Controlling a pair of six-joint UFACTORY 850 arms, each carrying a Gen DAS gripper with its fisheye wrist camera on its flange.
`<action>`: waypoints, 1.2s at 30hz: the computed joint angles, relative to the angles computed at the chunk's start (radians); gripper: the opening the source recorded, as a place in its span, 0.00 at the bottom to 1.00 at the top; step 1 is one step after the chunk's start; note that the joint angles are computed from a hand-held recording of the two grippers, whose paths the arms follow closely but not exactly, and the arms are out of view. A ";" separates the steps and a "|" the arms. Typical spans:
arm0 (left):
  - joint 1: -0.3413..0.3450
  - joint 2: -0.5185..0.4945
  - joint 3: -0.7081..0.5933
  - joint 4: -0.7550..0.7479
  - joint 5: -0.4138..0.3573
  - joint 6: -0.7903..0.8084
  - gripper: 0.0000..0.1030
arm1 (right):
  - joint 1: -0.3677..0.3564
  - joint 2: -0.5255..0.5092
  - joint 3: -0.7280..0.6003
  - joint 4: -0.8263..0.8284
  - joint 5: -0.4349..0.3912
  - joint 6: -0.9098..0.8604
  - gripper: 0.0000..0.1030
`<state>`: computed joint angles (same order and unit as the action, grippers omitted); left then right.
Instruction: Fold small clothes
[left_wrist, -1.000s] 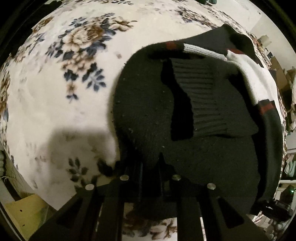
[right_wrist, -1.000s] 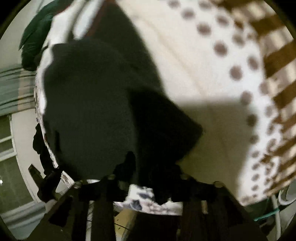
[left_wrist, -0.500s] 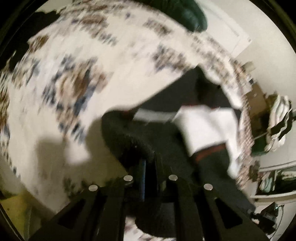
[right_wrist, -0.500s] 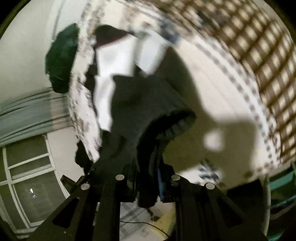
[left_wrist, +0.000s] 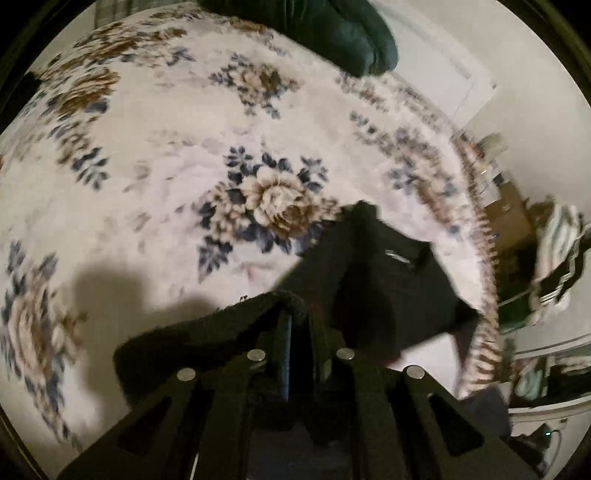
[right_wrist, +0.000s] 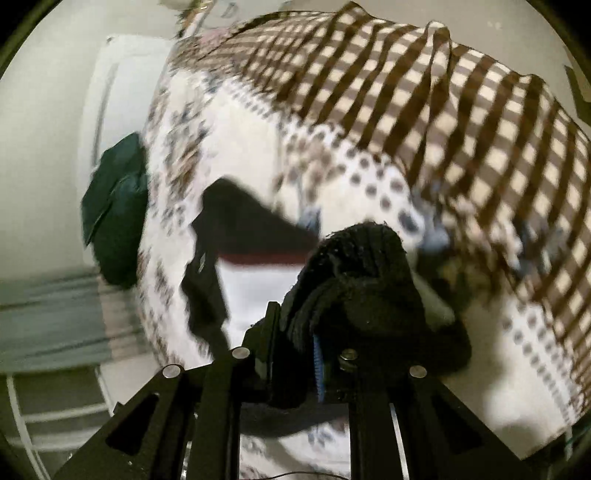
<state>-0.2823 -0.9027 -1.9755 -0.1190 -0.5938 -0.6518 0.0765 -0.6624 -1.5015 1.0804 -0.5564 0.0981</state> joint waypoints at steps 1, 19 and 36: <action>0.004 -0.045 -0.053 -0.011 -0.040 0.017 0.06 | 0.001 -0.028 -0.019 -0.013 0.001 0.013 0.15; 0.045 0.127 0.221 -0.293 -0.006 0.250 0.68 | 0.072 -0.112 -0.214 -0.694 -0.125 0.265 0.88; 0.110 -0.103 -0.036 -0.052 -0.144 -0.007 0.68 | 0.070 -0.337 -0.456 -0.795 -0.121 0.242 0.57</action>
<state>-0.1720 -1.0055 -2.0114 -0.1707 -0.7375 -0.6584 0.1464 -0.9991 -1.9571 0.2859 -0.6773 0.3398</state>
